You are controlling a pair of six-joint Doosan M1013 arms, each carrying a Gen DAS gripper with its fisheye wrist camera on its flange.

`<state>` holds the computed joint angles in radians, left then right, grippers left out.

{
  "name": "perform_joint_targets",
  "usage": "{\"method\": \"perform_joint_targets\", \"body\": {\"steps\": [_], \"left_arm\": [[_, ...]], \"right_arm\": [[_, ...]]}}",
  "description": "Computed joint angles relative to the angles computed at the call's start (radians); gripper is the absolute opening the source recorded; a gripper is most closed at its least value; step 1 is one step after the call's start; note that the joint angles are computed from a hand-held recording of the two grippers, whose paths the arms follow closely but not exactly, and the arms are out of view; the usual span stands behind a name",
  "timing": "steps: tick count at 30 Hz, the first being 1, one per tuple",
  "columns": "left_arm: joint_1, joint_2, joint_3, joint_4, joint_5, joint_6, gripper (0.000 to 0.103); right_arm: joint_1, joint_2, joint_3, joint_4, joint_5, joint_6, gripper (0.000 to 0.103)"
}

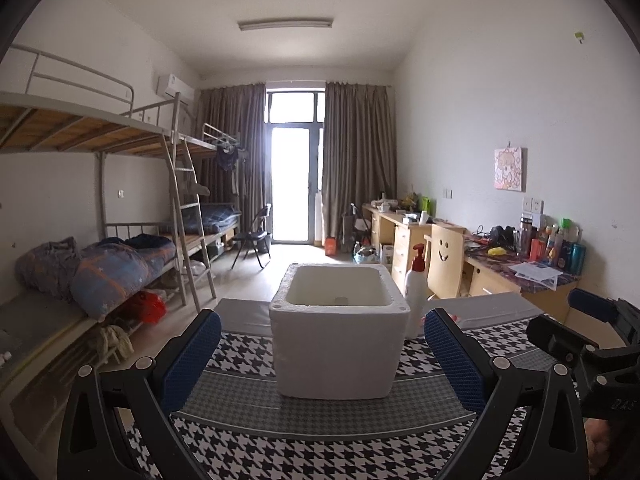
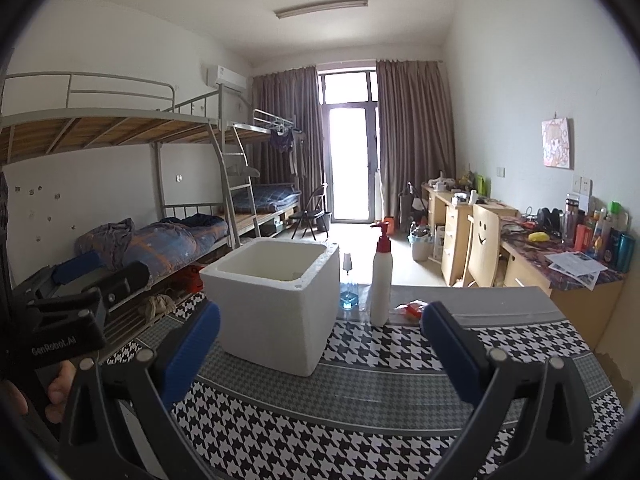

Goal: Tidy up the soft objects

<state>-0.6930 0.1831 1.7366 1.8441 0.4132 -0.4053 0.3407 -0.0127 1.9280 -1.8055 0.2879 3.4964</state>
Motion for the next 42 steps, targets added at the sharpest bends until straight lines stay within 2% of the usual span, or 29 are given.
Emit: {"method": "perform_joint_targets", "body": {"steps": [5,17,21,30,42], "left_arm": [[0.003,-0.007,0.019,0.021,-0.009,-0.037,0.102],[0.003,-0.010,0.047,0.076,-0.018,-0.107,0.102],[0.003,-0.011,0.059,0.111,-0.020,-0.146,0.102],[-0.008,-0.005,0.080,0.176,0.025,-0.203,0.102],[-0.005,-0.001,0.086,0.157,0.011,-0.181,0.102]], "right_arm": [[0.015,-0.010,0.025,-0.112,0.036,0.101,0.102],[0.025,-0.012,0.067,-0.289,0.075,0.281,0.102],[0.025,-0.011,0.075,-0.294,0.088,0.303,0.102],[0.033,-0.003,0.093,-0.299,0.105,0.328,0.102],[0.028,-0.001,0.099,-0.312,0.090,0.352,0.102]]}}
